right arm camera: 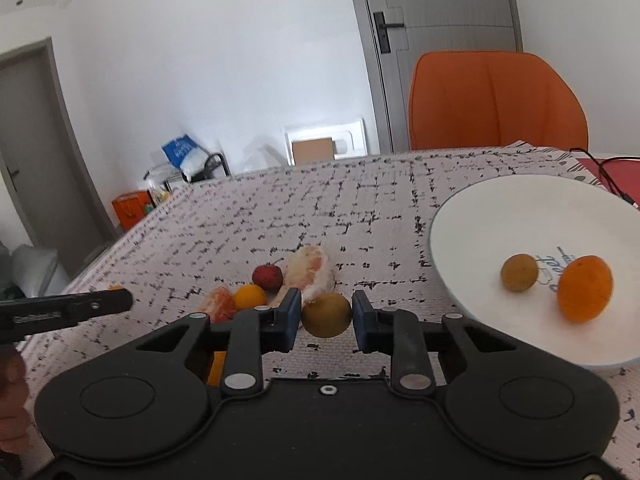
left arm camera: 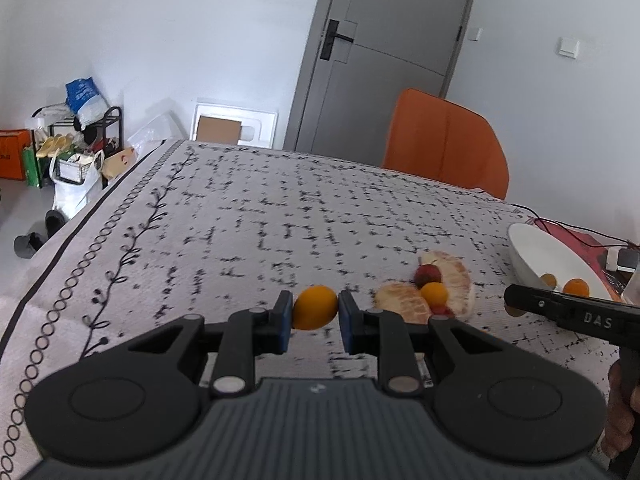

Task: Organize fruits
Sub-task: 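Grasp a small mandarin with the left tool while the right tool grasps a yellow-green fruit, then carry both held fruits into the white bowl and open both tools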

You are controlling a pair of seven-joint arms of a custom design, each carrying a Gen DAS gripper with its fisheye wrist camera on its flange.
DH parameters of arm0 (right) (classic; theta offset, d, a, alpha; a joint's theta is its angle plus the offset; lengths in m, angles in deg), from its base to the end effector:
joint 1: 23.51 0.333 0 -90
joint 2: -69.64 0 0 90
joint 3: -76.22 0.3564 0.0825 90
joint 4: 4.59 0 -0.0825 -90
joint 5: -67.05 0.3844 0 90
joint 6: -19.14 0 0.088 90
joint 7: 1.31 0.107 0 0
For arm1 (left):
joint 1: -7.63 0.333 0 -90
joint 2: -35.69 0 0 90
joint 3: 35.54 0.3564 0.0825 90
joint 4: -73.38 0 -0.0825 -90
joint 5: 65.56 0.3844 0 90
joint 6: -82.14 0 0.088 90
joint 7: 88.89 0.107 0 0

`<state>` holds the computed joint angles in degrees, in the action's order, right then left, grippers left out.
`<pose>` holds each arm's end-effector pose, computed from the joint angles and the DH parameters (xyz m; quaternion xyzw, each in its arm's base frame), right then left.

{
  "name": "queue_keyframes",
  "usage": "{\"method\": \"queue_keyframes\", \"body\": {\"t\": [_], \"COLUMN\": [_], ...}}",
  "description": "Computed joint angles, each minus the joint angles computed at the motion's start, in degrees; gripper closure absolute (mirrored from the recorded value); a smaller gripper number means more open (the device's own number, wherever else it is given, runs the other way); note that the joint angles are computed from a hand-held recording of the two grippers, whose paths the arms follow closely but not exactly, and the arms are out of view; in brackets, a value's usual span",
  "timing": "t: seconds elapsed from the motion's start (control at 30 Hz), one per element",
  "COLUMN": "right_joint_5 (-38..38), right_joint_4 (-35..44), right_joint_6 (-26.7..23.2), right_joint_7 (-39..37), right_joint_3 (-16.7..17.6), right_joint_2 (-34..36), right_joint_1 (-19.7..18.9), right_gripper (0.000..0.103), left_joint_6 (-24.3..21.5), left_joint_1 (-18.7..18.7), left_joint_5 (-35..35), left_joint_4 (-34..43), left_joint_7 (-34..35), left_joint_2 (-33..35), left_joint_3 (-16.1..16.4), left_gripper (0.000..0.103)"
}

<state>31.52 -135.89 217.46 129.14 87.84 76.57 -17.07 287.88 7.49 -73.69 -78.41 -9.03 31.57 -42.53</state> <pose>0.5150 0.2356 0.4565 -0.7017 0.5227 -0.1813 0.4490 0.4668 -0.0412 0.4310 -0.6801 0.5505 -0.3900 0.2870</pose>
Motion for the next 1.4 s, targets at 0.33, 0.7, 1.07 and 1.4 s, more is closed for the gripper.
{"method": "queue_keyframes", "body": {"t": [0.33, 0.7, 1.07, 1.4], "right_joint_5": [4.9, 16.1, 16.6, 12.5], "right_joint_4": [-4.9, -9.4, -11.8, -11.3], "right_joint_6": [5.1, 7.0, 9.2, 10.5], "right_joint_7": [-3.5, -11.8, -11.3, -7.8], "right_joint_3": [-5.9, -9.2, -12.0, -13.0], "right_joint_2": [-4.0, -6.7, -8.4, -7.6], "right_joint_1": [2.9, 4.8, 3.2, 1.0], "right_gripper": [0.077, 0.077, 0.077, 0.077], "left_joint_6": [-0.1, -0.5, -2.4, -4.2], "left_joint_1": [-2.3, -5.5, -10.0, -15.5], "left_joint_5": [-1.9, -1.6, -8.4, -17.3], "left_joint_4": [2.8, 7.0, 11.9, 16.8], "left_joint_7": [3.0, 4.9, 13.2, 23.0], "left_joint_2": [1.1, 3.4, 6.3, 9.3], "left_joint_3": [-2.1, -2.9, -3.7, -1.9], "left_gripper": [0.080, 0.080, 0.080, 0.080]}}
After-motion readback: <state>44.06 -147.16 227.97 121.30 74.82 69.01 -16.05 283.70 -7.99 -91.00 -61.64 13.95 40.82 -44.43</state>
